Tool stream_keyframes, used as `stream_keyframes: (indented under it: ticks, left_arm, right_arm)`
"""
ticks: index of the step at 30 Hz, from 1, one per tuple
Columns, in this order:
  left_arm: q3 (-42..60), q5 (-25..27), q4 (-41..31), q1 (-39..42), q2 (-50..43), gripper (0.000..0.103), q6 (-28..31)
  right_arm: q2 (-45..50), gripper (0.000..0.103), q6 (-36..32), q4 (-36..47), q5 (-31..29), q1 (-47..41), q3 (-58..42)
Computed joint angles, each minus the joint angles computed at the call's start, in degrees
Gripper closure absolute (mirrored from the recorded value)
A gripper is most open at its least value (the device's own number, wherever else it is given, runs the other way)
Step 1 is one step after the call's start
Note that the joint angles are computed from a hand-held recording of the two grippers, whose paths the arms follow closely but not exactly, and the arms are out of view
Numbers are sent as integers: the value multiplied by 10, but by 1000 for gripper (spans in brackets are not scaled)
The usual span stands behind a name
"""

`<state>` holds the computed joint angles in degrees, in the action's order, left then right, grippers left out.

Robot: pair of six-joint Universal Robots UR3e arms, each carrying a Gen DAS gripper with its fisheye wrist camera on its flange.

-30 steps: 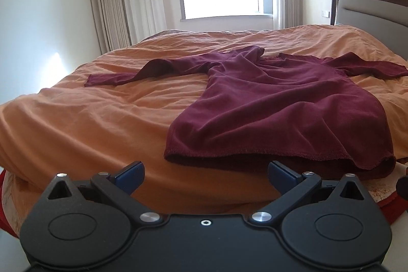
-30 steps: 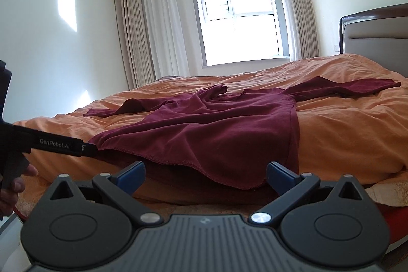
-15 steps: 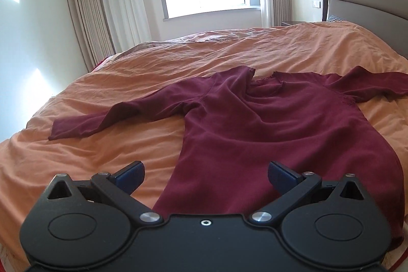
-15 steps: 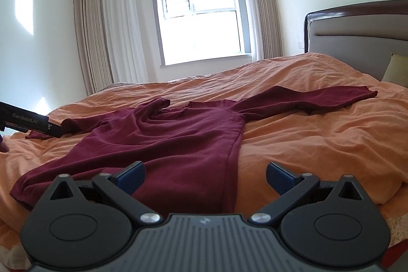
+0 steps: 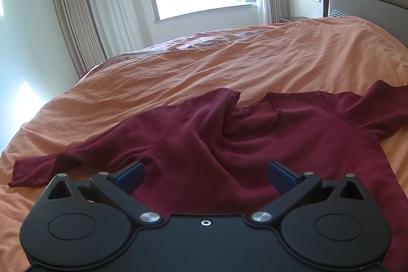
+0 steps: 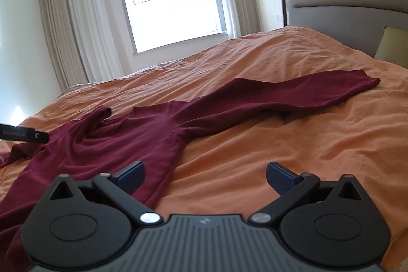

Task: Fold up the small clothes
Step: 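Move both tools toward the maroon sweatshirt on the bed, then grasp a sleeve cuff with the right gripper and lift it, spreading the sweatshirt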

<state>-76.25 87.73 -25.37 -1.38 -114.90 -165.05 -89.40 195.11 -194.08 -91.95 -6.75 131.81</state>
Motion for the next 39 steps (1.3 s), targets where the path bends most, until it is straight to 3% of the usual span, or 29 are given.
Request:
stream_keyframes:
  ticks: [6,12,18,21,23,26,32,39]
  left_arm:
    - [87,26,-12,-43,-90,0,-30]
    - [115,45,-33,-62,-131,0,-55]
    - [121,47,-49,-62,-140,0,-63]
    - [122,44,-53,-59,-136,0,-65]
    - [128,40,-59,-56,-134,0,-68]
    - [141,43,-73,-51,-132,0,-74]
    - [159,9,-110,-18,-112,0,-98]
    - [140,-34,-108,33,-68,0,-112]
  right_arm:
    - [47,0,-51,-2,80,-170,-35]
    - [149,1,-19,-13,81,-259,-136]
    - [227,25,42,12,61,-302,-244]
    - [254,54,59,64,16,-295,-300]
    - [269,86,58,103,-32,-280,-336]
    - [271,96,54,116,-48,-269,-354]
    - [224,96,-28,67,-73,-206,-374]
    - [213,96,-170,94,-32,-74,-526]
